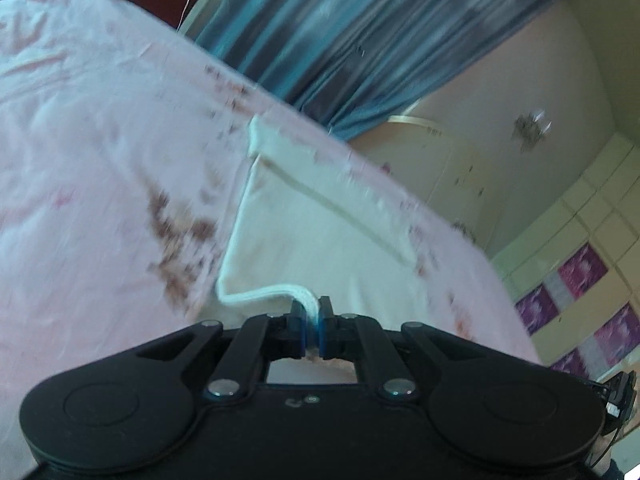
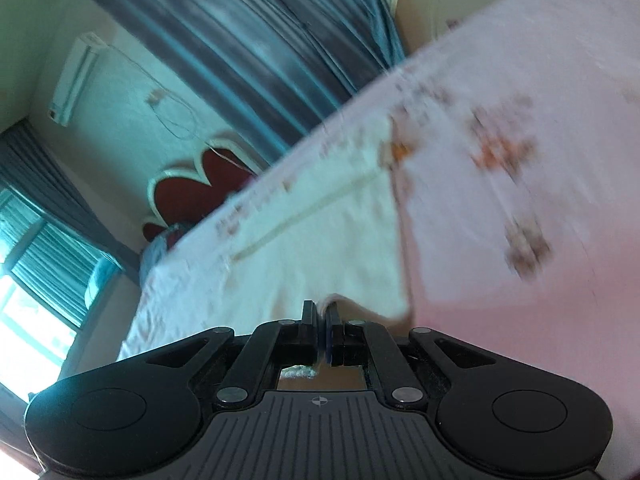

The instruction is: Fold small clothes

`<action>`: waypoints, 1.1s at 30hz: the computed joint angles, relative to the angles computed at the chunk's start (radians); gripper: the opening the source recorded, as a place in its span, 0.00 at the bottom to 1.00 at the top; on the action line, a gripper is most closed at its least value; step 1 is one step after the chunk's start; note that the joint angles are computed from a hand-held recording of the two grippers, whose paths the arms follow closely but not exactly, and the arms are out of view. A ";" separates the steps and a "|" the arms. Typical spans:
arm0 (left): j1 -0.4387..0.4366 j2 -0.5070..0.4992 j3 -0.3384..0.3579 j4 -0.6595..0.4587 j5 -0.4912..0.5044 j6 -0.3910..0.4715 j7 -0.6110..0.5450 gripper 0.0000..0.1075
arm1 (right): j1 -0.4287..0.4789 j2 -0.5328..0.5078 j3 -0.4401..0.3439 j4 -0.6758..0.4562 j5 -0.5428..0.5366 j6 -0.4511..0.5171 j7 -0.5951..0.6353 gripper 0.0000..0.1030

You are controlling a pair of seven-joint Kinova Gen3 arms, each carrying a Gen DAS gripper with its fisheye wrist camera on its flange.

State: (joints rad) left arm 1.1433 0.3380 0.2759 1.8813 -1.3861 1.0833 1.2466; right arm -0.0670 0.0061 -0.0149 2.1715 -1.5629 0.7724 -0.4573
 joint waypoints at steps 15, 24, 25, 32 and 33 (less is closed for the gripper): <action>-0.278 -0.037 -0.061 -0.019 -0.223 -0.219 -0.024 0.04 | -0.014 0.249 -0.093 -0.400 0.055 -0.126 -0.245 0.03; -0.511 0.062 -0.145 -0.153 -0.227 -0.548 -0.190 0.04 | -0.148 0.526 -0.009 -0.780 0.286 -0.194 -0.602 0.03; -0.529 0.076 -0.158 -0.173 -0.211 -0.583 -0.225 0.04 | -0.171 0.558 0.019 -0.826 0.310 -0.186 -0.642 0.03; -0.749 0.182 -0.019 -0.298 -0.067 -0.672 -0.510 0.04 | -0.259 0.767 0.158 -1.124 0.463 -0.099 -0.927 0.03; -0.790 0.200 0.024 -0.316 -0.054 -0.670 -0.551 0.04 | -0.252 0.789 0.143 -1.159 0.504 -0.096 -0.964 0.03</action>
State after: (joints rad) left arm 0.3532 0.5379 0.3002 1.5657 -1.4401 0.4130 0.6959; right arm -0.3190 0.7951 0.1284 1.0124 -1.0592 0.6760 -1.4212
